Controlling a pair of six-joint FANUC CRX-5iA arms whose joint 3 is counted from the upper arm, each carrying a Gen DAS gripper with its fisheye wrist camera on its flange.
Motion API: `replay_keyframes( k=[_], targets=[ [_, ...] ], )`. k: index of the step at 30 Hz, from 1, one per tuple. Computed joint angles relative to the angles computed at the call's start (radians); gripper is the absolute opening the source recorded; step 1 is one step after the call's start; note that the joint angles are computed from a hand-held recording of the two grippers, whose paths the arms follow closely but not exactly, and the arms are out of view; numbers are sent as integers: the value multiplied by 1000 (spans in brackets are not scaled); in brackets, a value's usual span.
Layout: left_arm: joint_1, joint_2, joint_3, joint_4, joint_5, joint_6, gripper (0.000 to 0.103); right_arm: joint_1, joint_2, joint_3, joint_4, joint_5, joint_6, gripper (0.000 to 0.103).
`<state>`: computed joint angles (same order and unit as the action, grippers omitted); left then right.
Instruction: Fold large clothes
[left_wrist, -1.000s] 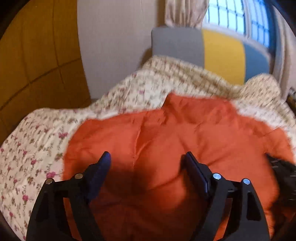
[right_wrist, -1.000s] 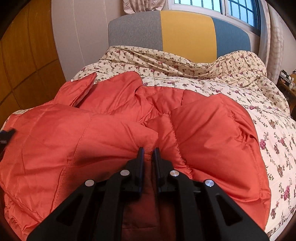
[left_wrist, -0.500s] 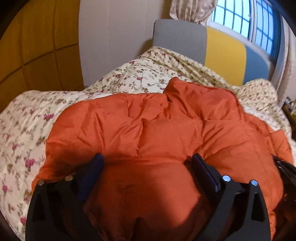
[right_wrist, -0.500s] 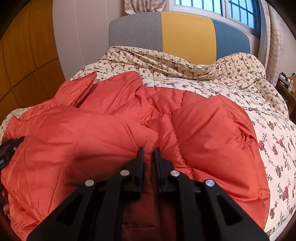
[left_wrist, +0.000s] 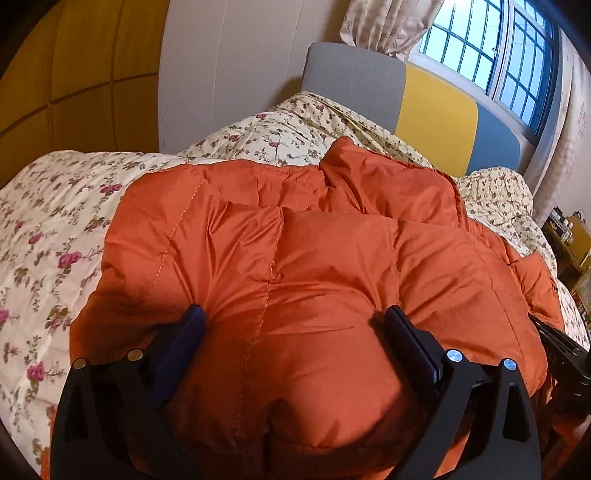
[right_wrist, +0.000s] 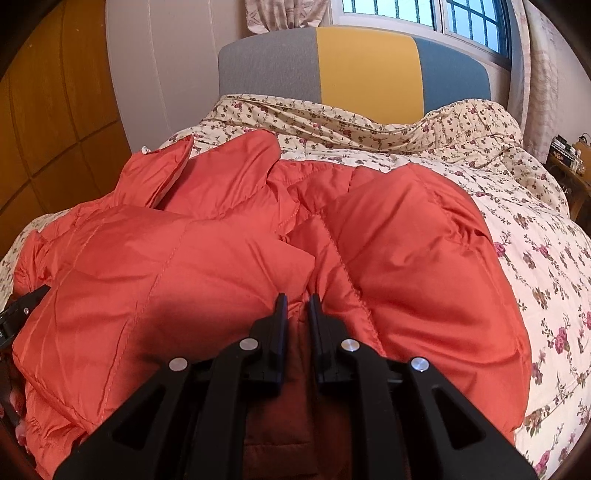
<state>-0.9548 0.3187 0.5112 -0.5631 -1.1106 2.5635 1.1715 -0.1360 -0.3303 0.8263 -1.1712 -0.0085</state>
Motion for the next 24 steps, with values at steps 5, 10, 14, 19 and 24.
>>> replay_keyframes(
  k=[5,10,14,19,24],
  targets=[
    [3,-6,38,21,-43,-18,100,-41,-40,5,-38,72,29,43],
    [29,8,109,2,-52,24,100,-108,-12,64,49,158,42,63],
    [100,119,268,90,-110,-30,100,-185,123,249,-46,222,107,63],
    [127,273,430,134,-218,-155,100,-274,320,533,-290,223,298,63],
    [92,272,405,53,-212,-153,100,-338,407,639,-427,237,348,63]
  ],
)
